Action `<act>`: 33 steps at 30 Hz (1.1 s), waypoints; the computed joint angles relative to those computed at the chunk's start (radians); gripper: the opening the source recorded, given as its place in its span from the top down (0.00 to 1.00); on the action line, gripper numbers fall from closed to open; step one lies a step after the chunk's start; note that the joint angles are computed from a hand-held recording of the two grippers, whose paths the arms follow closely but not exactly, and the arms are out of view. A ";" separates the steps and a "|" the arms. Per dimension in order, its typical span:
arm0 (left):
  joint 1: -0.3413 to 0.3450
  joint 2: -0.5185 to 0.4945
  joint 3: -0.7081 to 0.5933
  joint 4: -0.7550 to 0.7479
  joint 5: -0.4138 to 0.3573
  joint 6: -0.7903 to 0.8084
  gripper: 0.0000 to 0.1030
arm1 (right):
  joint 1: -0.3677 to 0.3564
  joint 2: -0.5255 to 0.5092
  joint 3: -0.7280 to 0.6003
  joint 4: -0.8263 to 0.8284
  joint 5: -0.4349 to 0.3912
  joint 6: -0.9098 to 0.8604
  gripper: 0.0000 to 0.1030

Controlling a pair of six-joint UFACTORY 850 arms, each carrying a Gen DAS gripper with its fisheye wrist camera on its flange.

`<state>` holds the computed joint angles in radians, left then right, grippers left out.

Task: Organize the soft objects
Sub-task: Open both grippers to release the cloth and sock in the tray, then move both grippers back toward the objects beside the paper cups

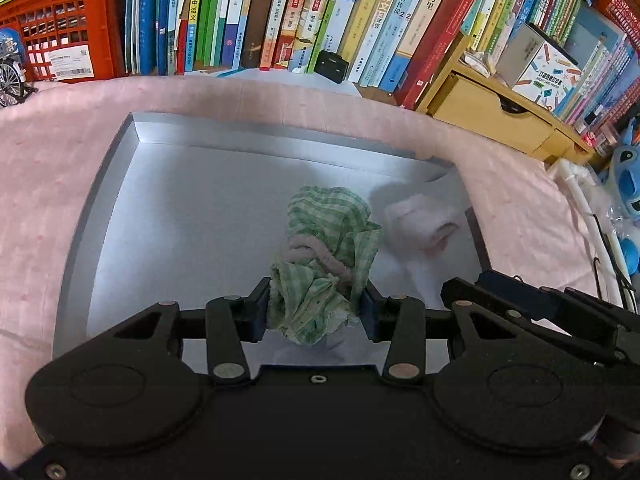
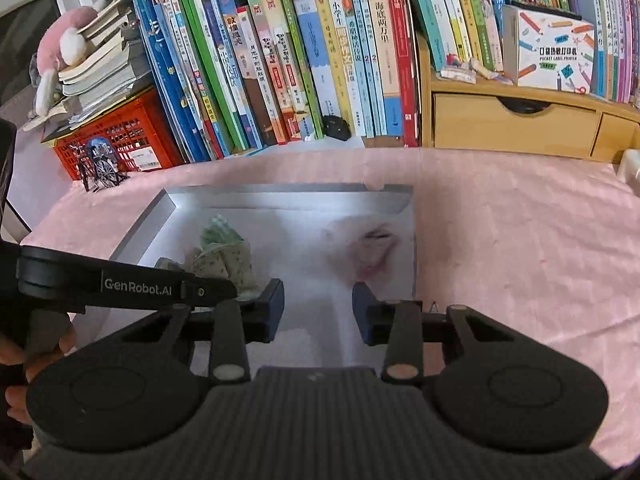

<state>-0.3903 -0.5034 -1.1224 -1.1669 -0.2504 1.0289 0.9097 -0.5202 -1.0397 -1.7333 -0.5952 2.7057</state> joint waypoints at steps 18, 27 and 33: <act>-0.012 0.151 0.138 -0.481 0.061 0.563 0.22 | 0.053 0.045 0.030 0.014 -0.095 -0.024 0.52; 0.009 0.297 0.290 -0.869 -0.002 1.018 0.18 | 0.133 0.082 0.053 0.045 -0.208 -0.074 0.40; 0.037 0.401 0.400 -1.002 -0.076 1.200 0.16 | 0.207 0.101 0.073 0.051 -0.310 -0.088 0.34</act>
<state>-0.3529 -0.1024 -0.7228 -2.1686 -0.3268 2.2284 1.1170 -0.4194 -0.9669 -1.6822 -0.9056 2.6180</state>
